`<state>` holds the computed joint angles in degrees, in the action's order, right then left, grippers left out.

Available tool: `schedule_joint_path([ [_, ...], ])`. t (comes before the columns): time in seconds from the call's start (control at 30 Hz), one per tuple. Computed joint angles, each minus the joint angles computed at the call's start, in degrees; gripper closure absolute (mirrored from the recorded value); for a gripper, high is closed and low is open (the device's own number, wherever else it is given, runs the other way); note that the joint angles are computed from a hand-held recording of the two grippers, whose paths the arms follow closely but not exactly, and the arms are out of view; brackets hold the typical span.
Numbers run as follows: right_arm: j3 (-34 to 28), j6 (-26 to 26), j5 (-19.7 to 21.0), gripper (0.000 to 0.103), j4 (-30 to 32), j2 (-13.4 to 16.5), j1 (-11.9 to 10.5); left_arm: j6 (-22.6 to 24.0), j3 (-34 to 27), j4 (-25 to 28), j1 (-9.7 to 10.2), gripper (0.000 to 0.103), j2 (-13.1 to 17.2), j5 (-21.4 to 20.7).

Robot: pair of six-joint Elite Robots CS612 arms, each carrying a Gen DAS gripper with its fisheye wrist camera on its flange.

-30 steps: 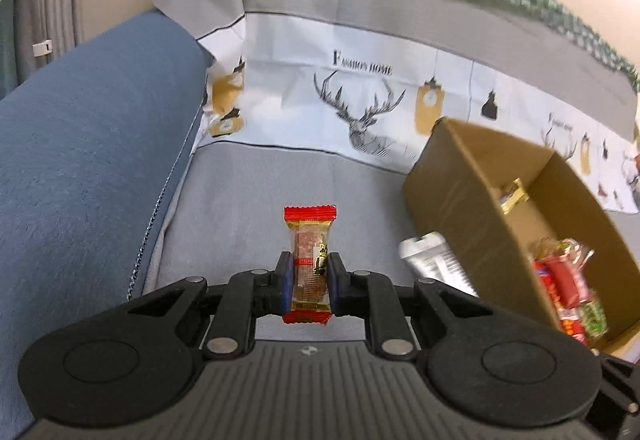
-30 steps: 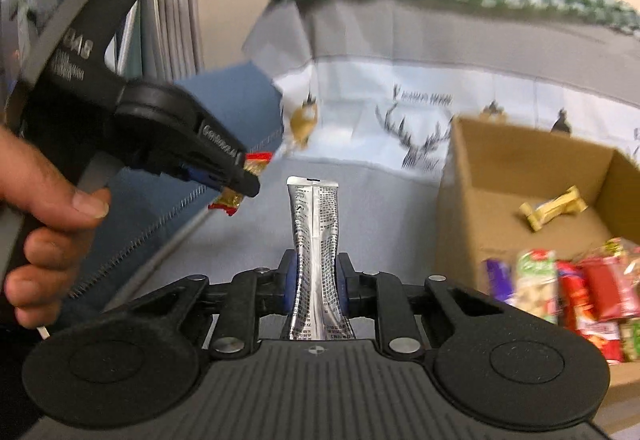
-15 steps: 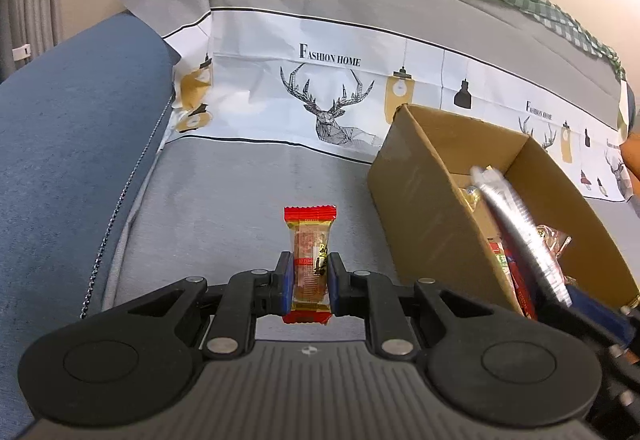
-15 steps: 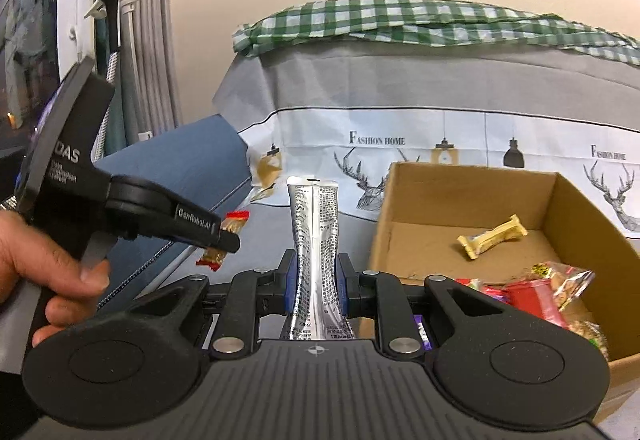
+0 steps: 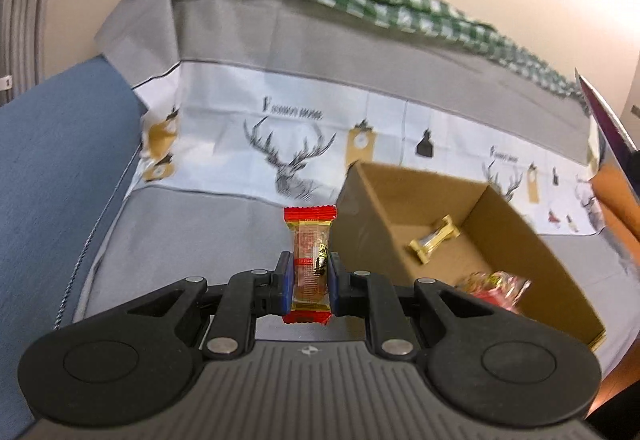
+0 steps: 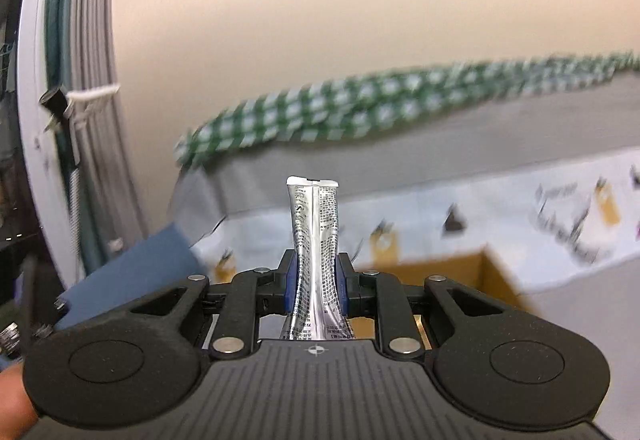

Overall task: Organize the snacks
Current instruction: 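Carry the silver stick pack with right tool while left tool carries the red candy to the box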

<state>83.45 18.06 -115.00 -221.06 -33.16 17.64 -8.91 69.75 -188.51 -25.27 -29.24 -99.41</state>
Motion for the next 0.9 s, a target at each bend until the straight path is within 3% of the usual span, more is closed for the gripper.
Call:
schedule_joint_path([
  [0.13,0.8,-3.4,-4.8,0.082,-1.9,0.3,-1.5,-0.2,-0.5,-1.9,-0.44,0.084,0.4,-1.3],
  [0.27,3.4,6.9,-6.4,0.083,4.1,-0.1,-2.8,0.0,-1.4,-3.2,-1.12,0.084,1.1,-2.9],
  [0.33,4.0,8.6,-6.4,0.083,5.4,-0.3,-3.1,-0.2,-2.0,-4.1,-1.54,0.084,1.6,-4.0],
  [0.47,3.3,5.6,-6.7,0.083,4.7,0.4,-3.3,-0.8,-3.9,-5.3,-2.57,0.084,2.8,-5.4],
  [0.67,1.3,0.6,-7.2,0.083,5.4,1.4,-3.2,1.4,-7.6,-2.3,-4.29,0.084,4.9,-6.1],
  [0.9,0.1,1.3,-7.2,0.083,8.3,1.8,-3.5,3.6,-13.0,-0.2,-5.74,0.084,7.8,-5.7],
])
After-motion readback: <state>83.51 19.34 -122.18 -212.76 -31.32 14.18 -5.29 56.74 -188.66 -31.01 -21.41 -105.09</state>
